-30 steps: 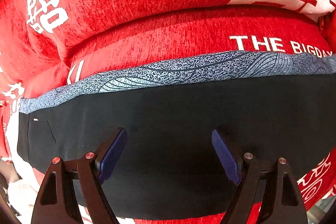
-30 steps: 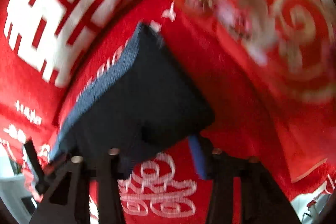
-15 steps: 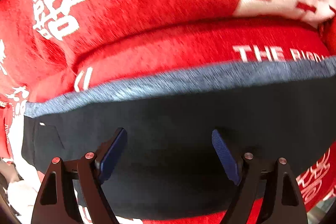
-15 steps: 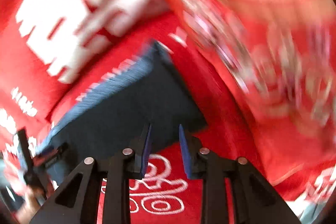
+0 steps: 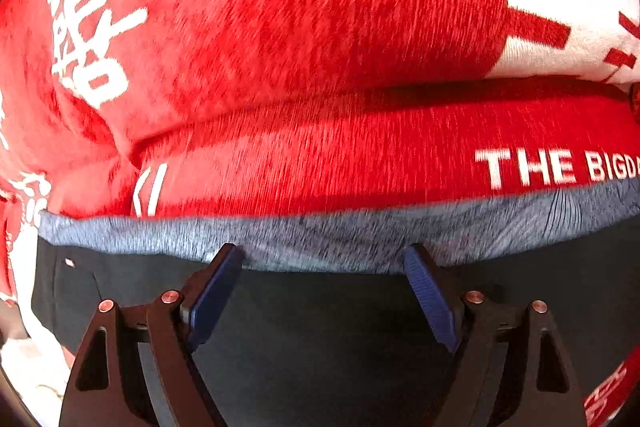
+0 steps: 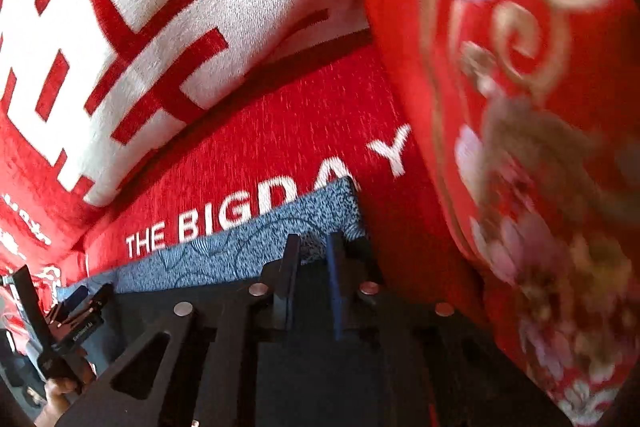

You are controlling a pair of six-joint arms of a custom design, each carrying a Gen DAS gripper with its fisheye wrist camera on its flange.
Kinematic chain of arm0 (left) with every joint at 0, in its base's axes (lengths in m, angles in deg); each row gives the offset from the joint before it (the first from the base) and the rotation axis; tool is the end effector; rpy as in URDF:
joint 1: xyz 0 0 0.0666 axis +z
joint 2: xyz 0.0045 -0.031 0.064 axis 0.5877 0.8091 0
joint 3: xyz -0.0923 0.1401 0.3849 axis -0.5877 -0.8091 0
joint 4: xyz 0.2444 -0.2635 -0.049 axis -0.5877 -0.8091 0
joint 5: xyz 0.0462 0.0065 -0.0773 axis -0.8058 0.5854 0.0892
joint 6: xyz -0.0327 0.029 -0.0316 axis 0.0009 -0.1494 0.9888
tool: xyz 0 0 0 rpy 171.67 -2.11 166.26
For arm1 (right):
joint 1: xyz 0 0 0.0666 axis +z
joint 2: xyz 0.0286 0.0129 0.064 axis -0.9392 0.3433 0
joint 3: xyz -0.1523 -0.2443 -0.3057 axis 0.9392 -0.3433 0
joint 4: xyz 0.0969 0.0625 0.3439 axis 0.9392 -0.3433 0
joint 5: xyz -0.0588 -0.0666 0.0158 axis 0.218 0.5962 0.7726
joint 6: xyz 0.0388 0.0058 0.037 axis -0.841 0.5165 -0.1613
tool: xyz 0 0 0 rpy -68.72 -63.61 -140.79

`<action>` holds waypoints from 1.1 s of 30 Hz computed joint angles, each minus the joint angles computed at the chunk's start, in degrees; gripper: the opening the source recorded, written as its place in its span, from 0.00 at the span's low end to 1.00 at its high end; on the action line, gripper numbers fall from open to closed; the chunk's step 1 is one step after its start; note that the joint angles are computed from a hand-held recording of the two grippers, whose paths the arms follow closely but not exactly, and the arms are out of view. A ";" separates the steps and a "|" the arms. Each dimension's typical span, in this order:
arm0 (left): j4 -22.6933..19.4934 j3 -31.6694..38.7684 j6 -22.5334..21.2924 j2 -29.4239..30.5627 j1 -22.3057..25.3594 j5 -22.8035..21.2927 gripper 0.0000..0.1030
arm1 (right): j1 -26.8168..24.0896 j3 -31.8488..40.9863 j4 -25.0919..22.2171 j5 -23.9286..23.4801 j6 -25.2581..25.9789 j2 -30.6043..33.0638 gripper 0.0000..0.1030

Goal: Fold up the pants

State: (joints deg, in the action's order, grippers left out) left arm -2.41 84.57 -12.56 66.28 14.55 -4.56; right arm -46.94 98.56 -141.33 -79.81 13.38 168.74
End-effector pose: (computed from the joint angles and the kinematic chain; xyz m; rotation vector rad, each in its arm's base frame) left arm 0.6366 -0.2430 0.3863 0.2657 2.8882 0.2068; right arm 0.5781 0.2476 0.4120 0.6554 2.8209 0.3813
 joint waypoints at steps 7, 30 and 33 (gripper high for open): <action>1.28 -12.07 -1.51 -7.56 0.91 -1.97 0.86 | 3.11 -0.06 -2.47 1.37 -2.65 -2.01 0.36; 5.96 -28.82 -6.28 -20.18 13.35 2.27 0.86 | 18.62 10.34 -0.65 -6.11 -11.83 4.09 0.59; 6.98 -28.96 -9.81 -20.42 16.54 2.65 0.86 | 21.11 14.30 1.63 -6.79 -15.90 6.53 0.59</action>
